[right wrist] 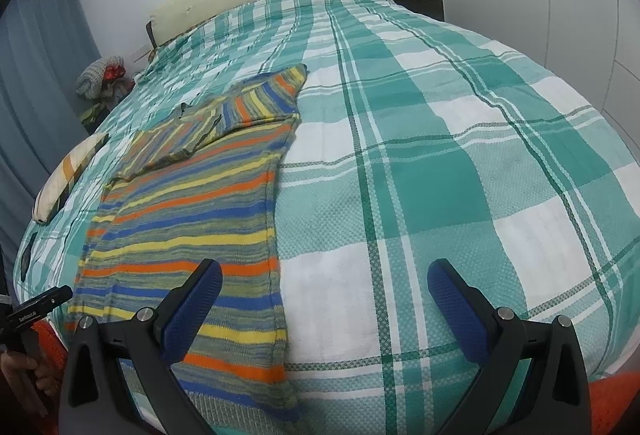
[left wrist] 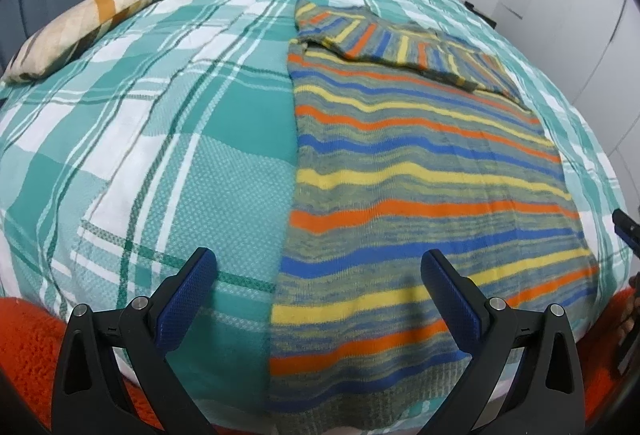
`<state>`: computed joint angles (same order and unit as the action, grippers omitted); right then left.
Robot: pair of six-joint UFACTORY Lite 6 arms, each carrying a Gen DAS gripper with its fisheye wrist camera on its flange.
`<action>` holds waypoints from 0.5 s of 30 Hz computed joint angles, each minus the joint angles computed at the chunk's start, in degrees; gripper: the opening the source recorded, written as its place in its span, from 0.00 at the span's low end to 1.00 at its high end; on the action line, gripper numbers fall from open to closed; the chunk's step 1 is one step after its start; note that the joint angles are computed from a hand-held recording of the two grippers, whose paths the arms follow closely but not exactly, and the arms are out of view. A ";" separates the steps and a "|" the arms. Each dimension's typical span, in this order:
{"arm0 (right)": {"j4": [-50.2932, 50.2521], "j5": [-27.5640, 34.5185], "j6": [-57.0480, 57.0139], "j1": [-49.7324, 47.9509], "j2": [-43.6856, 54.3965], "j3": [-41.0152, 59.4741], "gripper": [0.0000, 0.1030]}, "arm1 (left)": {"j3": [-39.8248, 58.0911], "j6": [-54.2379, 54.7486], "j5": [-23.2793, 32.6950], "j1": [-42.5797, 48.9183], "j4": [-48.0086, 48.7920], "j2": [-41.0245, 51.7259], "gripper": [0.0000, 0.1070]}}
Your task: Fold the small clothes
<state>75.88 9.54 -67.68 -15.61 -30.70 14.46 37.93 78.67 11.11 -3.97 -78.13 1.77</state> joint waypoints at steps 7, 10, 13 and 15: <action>1.16 0.14 -1.23 -1.12 -0.66 0.14 0.98 | -0.85 -1.42 0.48 -0.23 2.91 -1.51 0.95; 2.67 1.96 -3.16 -4.21 -1.20 -0.05 0.98 | -1.02 -5.98 1.67 0.99 8.10 -1.49 0.95; 4.33 4.68 -5.52 -8.54 -0.41 0.31 0.98 | -0.63 -8.26 5.19 3.92 11.58 -1.70 0.95; 4.16 8.32 -5.79 -12.71 0.08 0.76 0.98 | -1.09 -7.93 8.53 6.21 12.93 -2.66 0.95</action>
<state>80.04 17.86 -73.46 -28.32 -30.62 15.23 36.84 70.74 19.64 2.24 -65.20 -0.90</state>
